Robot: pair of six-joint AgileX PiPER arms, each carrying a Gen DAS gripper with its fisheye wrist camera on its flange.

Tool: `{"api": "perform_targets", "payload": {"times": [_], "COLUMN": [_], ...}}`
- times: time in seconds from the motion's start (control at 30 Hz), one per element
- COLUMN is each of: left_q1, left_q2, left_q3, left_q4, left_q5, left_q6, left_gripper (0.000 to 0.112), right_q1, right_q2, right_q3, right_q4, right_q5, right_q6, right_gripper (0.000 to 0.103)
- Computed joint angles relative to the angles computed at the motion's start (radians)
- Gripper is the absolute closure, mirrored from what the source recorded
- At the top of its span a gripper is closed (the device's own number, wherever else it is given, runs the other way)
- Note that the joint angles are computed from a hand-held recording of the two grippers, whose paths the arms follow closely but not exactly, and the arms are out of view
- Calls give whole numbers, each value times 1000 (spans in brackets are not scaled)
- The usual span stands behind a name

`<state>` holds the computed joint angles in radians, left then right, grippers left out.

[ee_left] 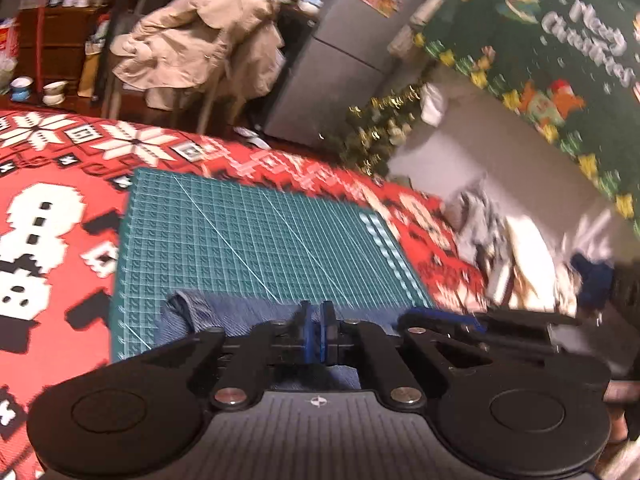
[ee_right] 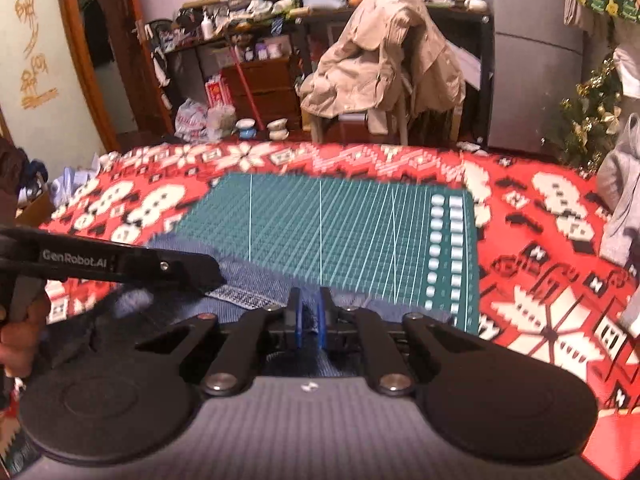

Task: Fold clothes
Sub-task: 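Smooth the folded shorts on the green mat with the left tool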

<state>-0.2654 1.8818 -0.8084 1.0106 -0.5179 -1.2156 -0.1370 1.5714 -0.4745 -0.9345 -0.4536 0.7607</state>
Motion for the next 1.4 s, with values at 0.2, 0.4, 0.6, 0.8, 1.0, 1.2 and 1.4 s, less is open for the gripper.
{"api": "perform_targets", "payload": {"times": [0.2, 0.4, 0.6, 0.8, 1.0, 1.2, 1.4], "left_q1": [67, 84, 69, 62, 80, -7, 95], "left_q2": [31, 34, 3, -23, -96, -69, -43], "left_q3": [10, 70, 85, 108, 167, 157, 204], "left_q4": [-14, -156, -179, -202, -74, -110, -63], "left_q5": [-23, -82, -47, -38, -118, -29, -147], "left_q6": [15, 131, 172, 198, 102, 195, 185], "left_gripper": [109, 109, 109, 109, 110, 109, 109], "right_q1": [-23, -158, -279, -356, -369, -59, -170], "right_q2": [50, 63, 54, 59, -92, -115, 3], "right_q3": [-3, 42, 73, 59, 116, 123, 187], "right_q4": [16, -69, -131, -225, -321, -109, -27], "right_q5": [-30, -143, -174, -170, -201, -82, -208], "right_q6": [-29, 26, 84, 160, 242, 96, -105], "right_gripper": [98, 103, 103, 103, 101, 99, 103]}}
